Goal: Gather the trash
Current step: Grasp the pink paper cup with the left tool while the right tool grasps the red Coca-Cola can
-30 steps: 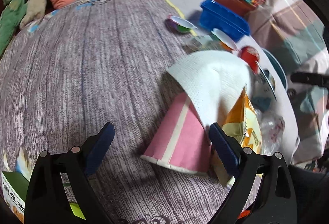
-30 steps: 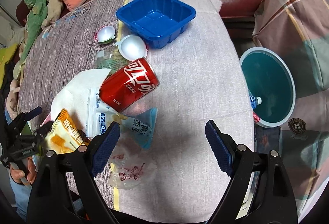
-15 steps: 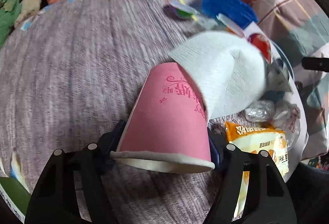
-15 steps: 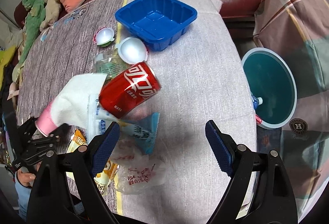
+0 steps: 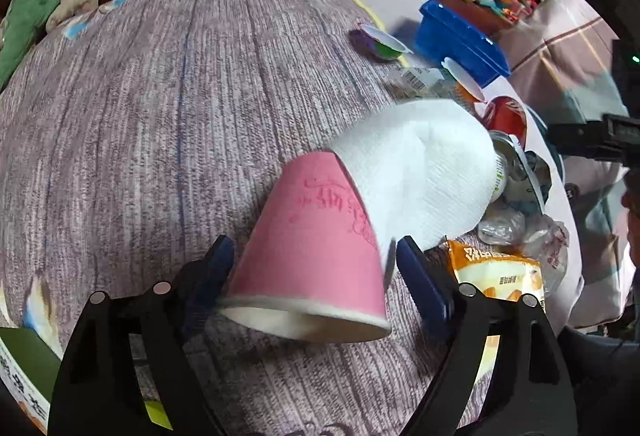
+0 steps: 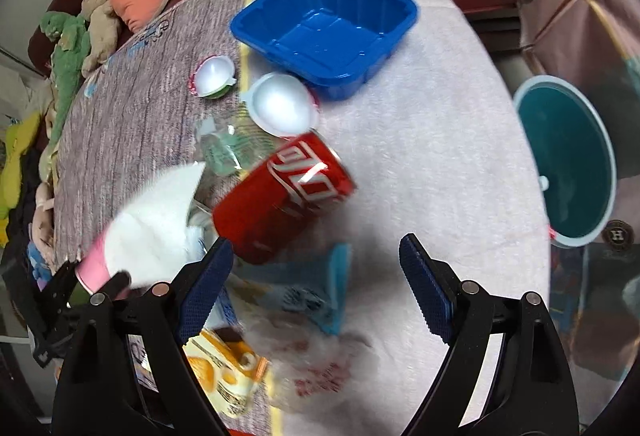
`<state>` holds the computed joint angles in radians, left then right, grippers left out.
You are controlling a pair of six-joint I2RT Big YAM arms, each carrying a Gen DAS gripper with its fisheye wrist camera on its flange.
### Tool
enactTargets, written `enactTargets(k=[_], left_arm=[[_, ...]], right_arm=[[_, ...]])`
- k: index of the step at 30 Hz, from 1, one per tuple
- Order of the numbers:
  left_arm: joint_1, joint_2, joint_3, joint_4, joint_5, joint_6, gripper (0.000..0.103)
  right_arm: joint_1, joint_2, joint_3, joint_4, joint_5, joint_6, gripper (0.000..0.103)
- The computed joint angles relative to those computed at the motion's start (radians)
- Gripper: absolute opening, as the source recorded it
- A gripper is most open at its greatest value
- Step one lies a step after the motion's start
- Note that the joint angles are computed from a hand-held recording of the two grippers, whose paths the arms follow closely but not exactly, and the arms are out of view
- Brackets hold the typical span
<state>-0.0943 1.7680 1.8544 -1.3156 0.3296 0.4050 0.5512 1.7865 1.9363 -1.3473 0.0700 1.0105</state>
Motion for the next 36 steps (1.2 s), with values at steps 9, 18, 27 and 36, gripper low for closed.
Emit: enactTargets(k=[9,18,27,36], left_arm=[[0.038,0.054,0.094,-0.042,0.039,-0.040,0.088],[0.013,0.087,0.099,-0.090,0.041,0.025,0.089],[0.011,0.071,0.057,-0.058,0.008,0.026,0.065],[0.056,0.058,0.091,-0.028,0.068,-0.096,0.064]], right_arm=[[-0.027,0.112,0.096,0.012,-0.086,0.018,0.081],[-0.012,0.167,0.144,0.012,-0.074,-0.034,0.074],[-0.011,0.201,0.213,-0.008,-0.078,-0.132,0.058],[-0.029,0.211,0.229,-0.006,-0.100,-0.135,0.059]])
